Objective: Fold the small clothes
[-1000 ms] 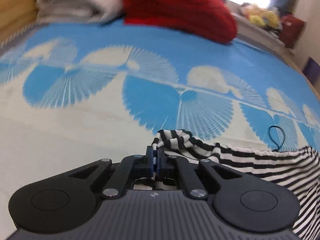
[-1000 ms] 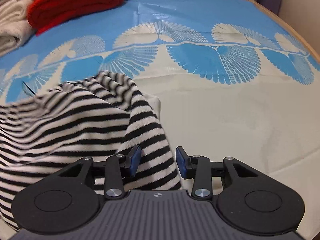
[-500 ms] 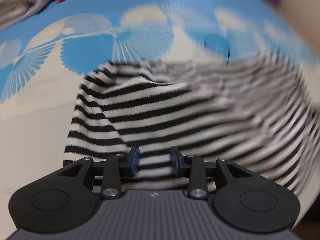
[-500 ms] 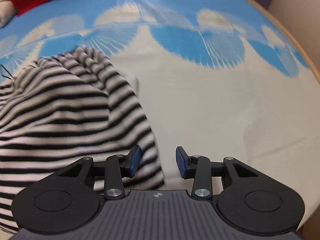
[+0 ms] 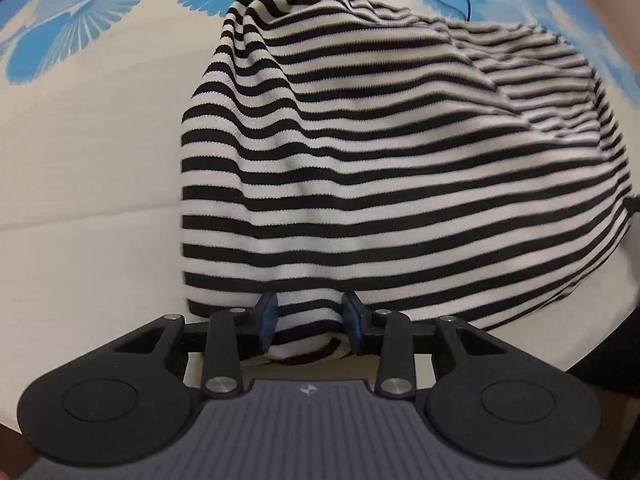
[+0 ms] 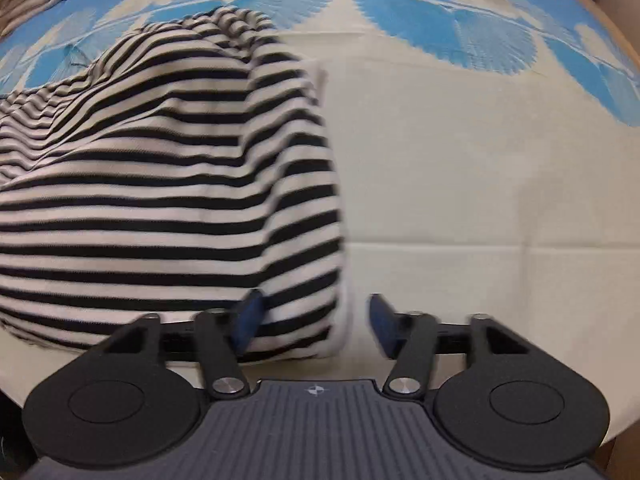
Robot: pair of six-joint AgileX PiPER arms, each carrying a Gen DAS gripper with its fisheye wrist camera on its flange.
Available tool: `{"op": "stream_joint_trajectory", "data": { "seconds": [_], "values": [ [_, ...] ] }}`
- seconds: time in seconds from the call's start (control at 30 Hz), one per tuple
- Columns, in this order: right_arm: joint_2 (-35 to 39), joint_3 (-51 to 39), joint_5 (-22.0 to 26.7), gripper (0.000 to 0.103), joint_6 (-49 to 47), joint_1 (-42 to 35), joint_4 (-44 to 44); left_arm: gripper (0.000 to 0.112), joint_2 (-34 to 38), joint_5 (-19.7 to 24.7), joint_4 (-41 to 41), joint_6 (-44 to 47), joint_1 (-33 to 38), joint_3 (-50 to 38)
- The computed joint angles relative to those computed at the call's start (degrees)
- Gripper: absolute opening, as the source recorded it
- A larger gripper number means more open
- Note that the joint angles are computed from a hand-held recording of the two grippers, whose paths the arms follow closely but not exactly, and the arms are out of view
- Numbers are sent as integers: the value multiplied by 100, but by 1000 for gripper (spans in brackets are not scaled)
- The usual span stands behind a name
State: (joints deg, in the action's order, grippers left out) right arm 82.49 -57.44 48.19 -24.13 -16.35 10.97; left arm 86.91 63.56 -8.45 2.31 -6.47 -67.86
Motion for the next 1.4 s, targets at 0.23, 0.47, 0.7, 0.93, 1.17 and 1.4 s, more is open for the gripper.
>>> {"op": "stream_joint_trajectory", "data": {
  "seconds": [0.23, 0.47, 0.7, 0.93, 1.17, 1.4],
  "values": [
    [-1745, 407, -432, 55, -1963, -1459, 2460, 43, -953, -419, -1596, 145, 2022, 474],
    [-2083, 633, 350, 57, -2787, -2975, 4060, 43, -650, 0, -1595, 36, 2557, 506],
    [-2007, 807, -281, 57, -2448, -2191, 3426, 60, -375, -380, -1389, -275, 2113, 541],
    [-1958, 793, -277, 57, -2390, -2158, 3222, 61, 325, -308, -1072, -621, 1838, 201],
    [-1918, 774, -267, 57, -2348, -2270, 3213, 61, 810, -514, -1700, -643, 1707, 41],
    [-1920, 787, -311, 57, -2360, -2278, 3138, 17, 780, -794, -1601, -331, 1248, 33]
  ]
}}
